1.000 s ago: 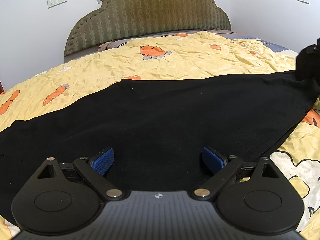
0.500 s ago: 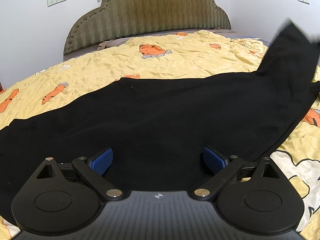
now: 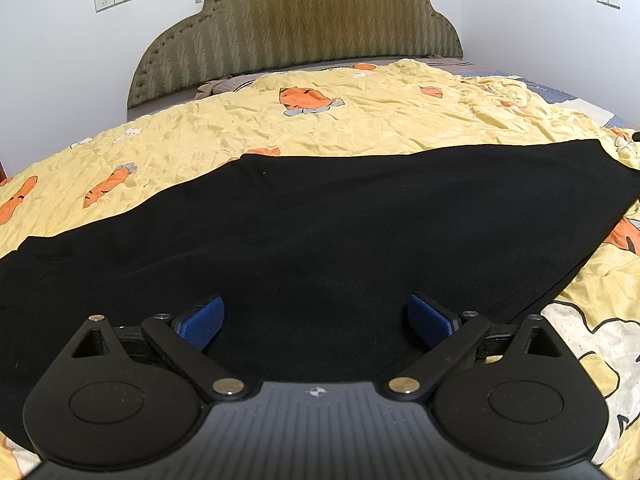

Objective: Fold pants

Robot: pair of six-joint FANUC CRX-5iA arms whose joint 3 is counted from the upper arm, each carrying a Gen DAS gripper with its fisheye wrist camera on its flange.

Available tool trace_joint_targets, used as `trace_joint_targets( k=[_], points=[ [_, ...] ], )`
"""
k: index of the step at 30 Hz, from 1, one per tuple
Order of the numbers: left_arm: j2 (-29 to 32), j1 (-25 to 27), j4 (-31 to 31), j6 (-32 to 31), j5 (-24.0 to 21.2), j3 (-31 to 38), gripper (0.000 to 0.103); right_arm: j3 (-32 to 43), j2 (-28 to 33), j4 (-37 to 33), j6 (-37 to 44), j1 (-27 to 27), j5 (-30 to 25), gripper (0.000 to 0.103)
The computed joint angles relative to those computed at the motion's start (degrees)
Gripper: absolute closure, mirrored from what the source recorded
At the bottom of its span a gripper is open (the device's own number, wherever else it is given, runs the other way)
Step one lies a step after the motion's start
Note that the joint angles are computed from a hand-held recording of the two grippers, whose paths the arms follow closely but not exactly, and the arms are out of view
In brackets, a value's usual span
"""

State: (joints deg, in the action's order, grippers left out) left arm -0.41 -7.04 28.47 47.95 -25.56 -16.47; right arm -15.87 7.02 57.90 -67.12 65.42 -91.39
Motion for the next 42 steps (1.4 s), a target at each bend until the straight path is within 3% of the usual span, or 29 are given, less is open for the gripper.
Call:
trace_joint_targets(
  k=[2,6,9,13,17,27,29,32,34,42],
  points=[
    [0.01,0.01,-0.16,0.20,0.01,0.02,0.003,-2.65,-2.03,1.84,-0.96,-0.77,1.84,0.047],
    [0.06,0.03,-0.11,0.12,-0.01,0.06,0.003,-9.43,-6.73,5.09,-4.74,-3.45,12.99,0.046],
    [0.06,0.03,-0.11,0.12,-0.01,0.06,0.003,-8.92,-6.08,2.89,-4.08,-3.21,13.03,0.048],
    [0.08,0.00,-0.23,0.22,-0.01,0.09,0.002,-11.16,-6.40,4.13,-11.62,-0.95,12.60,0.048],
    [0.07,0.01,-0.23,0.23,-0.03,0.09,0.002,-16.63,-8.20,13.21,-22.99,0.70,14.13,0.048],
    [0.08,0.01,-0.20,0.17,-0.03,0.09,0.002,-16.73,-7.73,17.28,-21.62,-3.92,20.32,0.046],
    [0.08,0.02,-0.17,0.14,-0.05,0.10,0.002,-16.63,-7.45,18.86,-20.90,-4.10,20.20,0.066],
    [0.08,0.02,-0.17,0.13,-0.05,0.09,0.002,-11.43,-5.82,10.22,-12.52,-2.79,17.22,0.090],
    [0.09,0.02,-0.21,0.16,-0.07,0.11,0.002,-9.61,-5.48,5.33,-9.12,-2.84,17.32,0.093],
    [-0.54,0.16,0.48,-0.29,1.27,-0.70,0.002,-8.15,-3.83,7.05,-10.56,-1.70,13.75,0.094]
  ],
)
